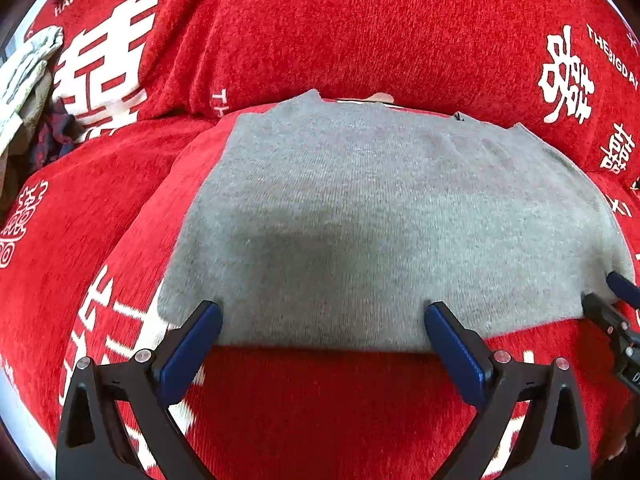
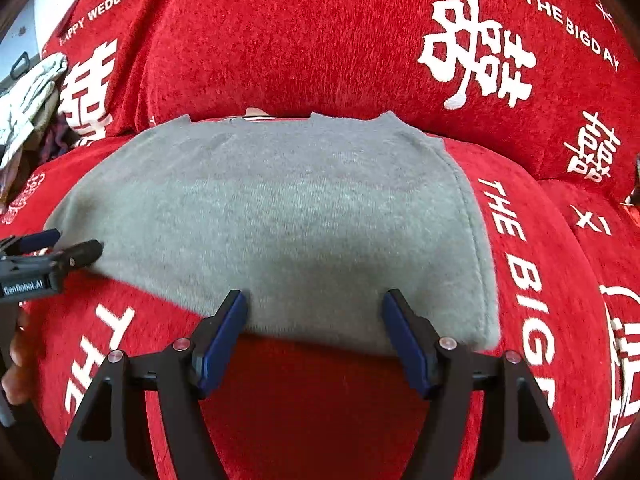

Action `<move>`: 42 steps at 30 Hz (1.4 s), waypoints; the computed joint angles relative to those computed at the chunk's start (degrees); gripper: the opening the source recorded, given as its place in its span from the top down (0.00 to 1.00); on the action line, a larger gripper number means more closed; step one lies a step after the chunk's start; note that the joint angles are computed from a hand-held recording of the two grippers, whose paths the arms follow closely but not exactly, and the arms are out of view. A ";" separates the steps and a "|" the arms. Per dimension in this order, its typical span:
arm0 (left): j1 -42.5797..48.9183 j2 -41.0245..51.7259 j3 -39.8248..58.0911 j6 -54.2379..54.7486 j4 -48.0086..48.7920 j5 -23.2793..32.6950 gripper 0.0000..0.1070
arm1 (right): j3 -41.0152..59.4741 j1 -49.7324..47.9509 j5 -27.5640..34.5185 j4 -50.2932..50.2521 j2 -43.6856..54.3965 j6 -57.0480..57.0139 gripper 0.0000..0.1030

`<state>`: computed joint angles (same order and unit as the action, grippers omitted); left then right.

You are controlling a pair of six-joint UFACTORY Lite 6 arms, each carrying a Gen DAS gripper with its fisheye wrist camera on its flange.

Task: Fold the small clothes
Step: 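Withdraw both tools above the folded sweater, then grasp the side edge of the folded sweater with the left tool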

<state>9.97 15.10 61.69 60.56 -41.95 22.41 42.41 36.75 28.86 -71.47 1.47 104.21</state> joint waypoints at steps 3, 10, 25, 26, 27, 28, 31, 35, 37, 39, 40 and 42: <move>1.85 -2.05 -0.31 -1.16 0.59 3.25 0.05 | 2.46 0.96 1.59 8.13 0.11 -7.94 0.27; 4.43 -1.28 2.04 1.47 -2.47 3.15 0.05 | 7.36 -4.52 0.58 9.50 -0.93 -12.27 0.26; 10.12 9.56 11.99 0.46 -2.05 9.23 0.05 | 16.91 -13.48 -5.11 17.58 8.37 -19.73 0.26; 11.27 10.14 12.71 1.08 -2.67 11.29 0.05 | 19.10 -13.08 -5.23 18.56 9.92 -21.00 0.26; 12.49 10.40 13.00 2.34 -3.97 13.19 0.05 | 22.04 -12.51 -5.10 20.15 12.16 -22.97 0.26; 13.83 10.88 13.57 3.70 -5.40 15.43 0.05 | 24.67 -12.30 -5.04 21.97 14.26 -25.31 0.26; 17.53 14.47 18.01 3.75 -8.40 23.69 0.05 | 33.67 -11.41 -4.85 30.76 22.30 -35.44 0.26; 20.40 22.67 28.19 0.29 -11.60 36.96 0.05 | 47.52 -9.62 -1.05 36.83 33.95 -43.12 0.26; 21.32 26.78 32.42 -0.07 -13.91 42.81 0.05 | 52.26 -9.42 -0.24 39.46 37.17 -45.62 0.26; 21.84 29.72 35.12 0.01 -16.34 45.35 0.05 | 55.84 -9.10 -0.53 42.70 39.53 -48.91 0.26; 22.12 30.64 35.87 0.30 -17.37 46.16 0.05 | 58.35 -8.75 0.19 43.92 41.17 -50.47 0.26; 22.60 31.97 37.13 0.94 -18.93 47.57 0.05 | 63.67 -7.82 2.61 44.69 44.56 -52.77 0.26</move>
